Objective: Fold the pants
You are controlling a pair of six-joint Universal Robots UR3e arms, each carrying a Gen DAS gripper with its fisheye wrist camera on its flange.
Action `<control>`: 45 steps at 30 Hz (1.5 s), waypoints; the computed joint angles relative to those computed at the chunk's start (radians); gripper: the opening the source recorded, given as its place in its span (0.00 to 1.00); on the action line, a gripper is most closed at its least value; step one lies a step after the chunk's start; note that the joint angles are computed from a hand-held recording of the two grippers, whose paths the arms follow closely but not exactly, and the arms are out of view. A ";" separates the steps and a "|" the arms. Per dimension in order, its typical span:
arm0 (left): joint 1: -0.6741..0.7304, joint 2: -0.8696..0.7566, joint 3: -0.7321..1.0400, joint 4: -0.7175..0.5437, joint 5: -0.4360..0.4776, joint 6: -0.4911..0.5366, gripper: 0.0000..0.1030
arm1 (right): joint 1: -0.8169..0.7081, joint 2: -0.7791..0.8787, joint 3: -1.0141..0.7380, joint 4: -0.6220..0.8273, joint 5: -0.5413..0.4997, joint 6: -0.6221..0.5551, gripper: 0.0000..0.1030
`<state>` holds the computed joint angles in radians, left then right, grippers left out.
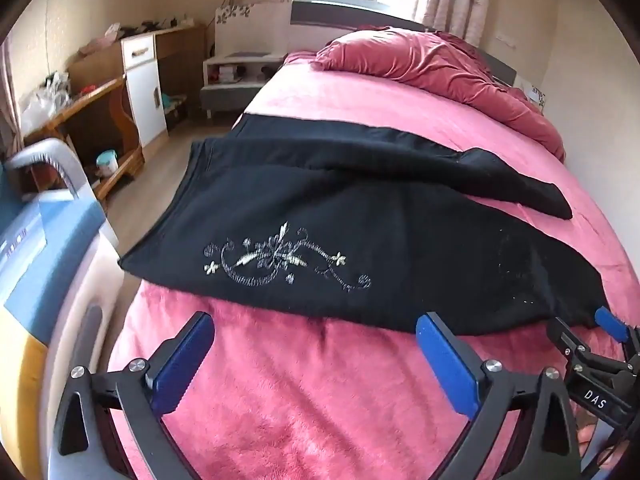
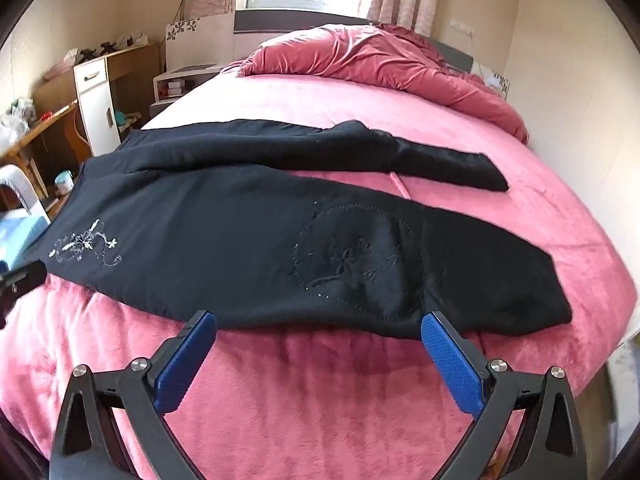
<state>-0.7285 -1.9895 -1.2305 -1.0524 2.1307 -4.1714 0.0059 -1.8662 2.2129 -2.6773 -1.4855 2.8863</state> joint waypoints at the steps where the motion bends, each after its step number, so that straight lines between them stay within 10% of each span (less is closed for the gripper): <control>1: 0.011 0.017 -0.044 0.029 -0.006 -0.002 1.00 | -0.017 -0.005 0.002 0.017 0.028 -0.008 1.00; 5: 0.089 0.074 -0.290 0.239 -0.029 0.050 1.00 | -0.053 -0.009 0.004 0.069 0.093 -0.027 1.00; 17: 0.177 0.164 -0.421 0.229 -0.074 0.067 0.98 | -0.187 -0.028 -0.028 0.265 0.238 -0.062 1.00; 28: 0.410 0.265 -0.627 0.351 -0.381 0.155 0.62 | -0.591 -0.058 -0.102 0.573 0.415 -0.161 0.99; 36: 0.576 0.294 -0.818 0.626 -0.551 0.174 0.56 | -0.929 0.091 -0.170 0.693 0.599 -0.122 0.72; 45: 0.663 0.319 -0.929 0.750 -0.590 0.131 0.36 | -0.902 0.424 -0.321 0.489 0.631 0.117 0.58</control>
<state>-0.0656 -1.6706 -2.1593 -0.3025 1.5406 -4.0405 -0.8958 -1.4423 1.8914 -2.1882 -0.8541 3.0038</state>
